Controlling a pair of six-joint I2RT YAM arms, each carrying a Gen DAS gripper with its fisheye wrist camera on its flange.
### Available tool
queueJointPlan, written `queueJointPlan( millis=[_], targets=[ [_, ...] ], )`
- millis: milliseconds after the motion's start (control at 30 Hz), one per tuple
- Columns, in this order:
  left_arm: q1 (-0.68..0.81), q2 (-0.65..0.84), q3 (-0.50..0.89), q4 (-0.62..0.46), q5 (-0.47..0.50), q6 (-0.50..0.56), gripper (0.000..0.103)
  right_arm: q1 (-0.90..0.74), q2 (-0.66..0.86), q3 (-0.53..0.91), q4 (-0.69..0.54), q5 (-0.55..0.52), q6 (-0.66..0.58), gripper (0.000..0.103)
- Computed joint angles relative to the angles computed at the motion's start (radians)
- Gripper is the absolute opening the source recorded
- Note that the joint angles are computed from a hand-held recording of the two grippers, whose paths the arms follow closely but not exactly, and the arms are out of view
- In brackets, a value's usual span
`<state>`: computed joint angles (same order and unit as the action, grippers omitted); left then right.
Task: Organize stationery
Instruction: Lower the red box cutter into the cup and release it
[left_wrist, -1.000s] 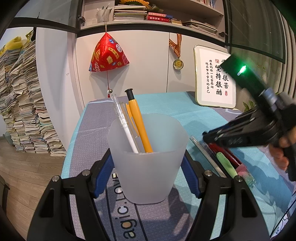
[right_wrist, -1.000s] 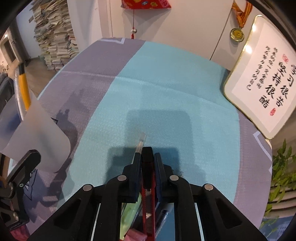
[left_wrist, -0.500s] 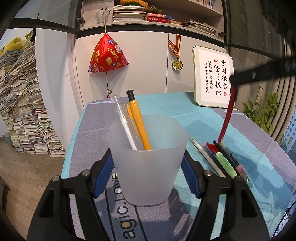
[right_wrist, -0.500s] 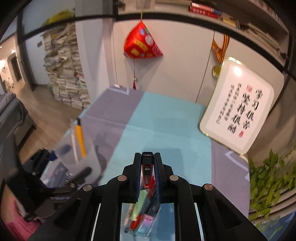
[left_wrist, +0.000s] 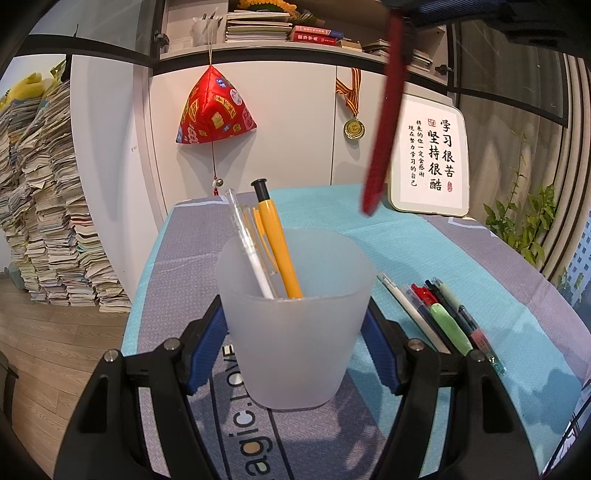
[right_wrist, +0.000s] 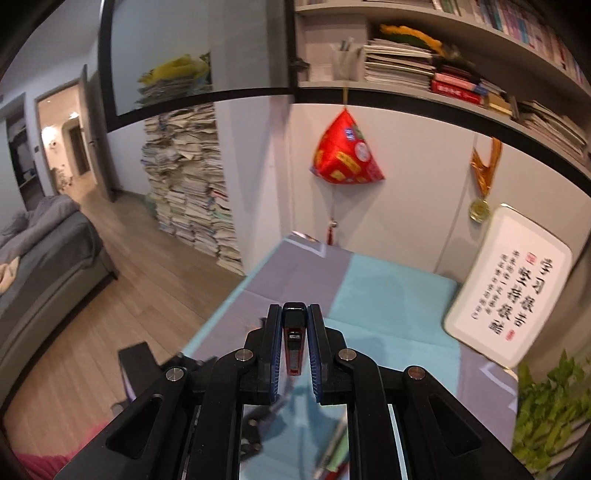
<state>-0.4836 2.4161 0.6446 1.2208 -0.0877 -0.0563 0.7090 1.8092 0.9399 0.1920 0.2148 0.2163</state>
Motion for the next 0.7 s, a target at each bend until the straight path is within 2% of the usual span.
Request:
queueJointPlan(
  millis=[200, 700],
  targets=[
    [0.0, 0.0, 0.0, -0.001, 0.0, 0.0, 0.069, -0.022, 0.088, 0.053, 0.007, -0.077, 0.03, 0.014],
    [0.0, 0.0, 0.003, -0.003, 0.0, 0.0, 0.069, -0.048, 0.225, 0.12, -0.013, -0.129, 0.06, 0.014]
  ],
)
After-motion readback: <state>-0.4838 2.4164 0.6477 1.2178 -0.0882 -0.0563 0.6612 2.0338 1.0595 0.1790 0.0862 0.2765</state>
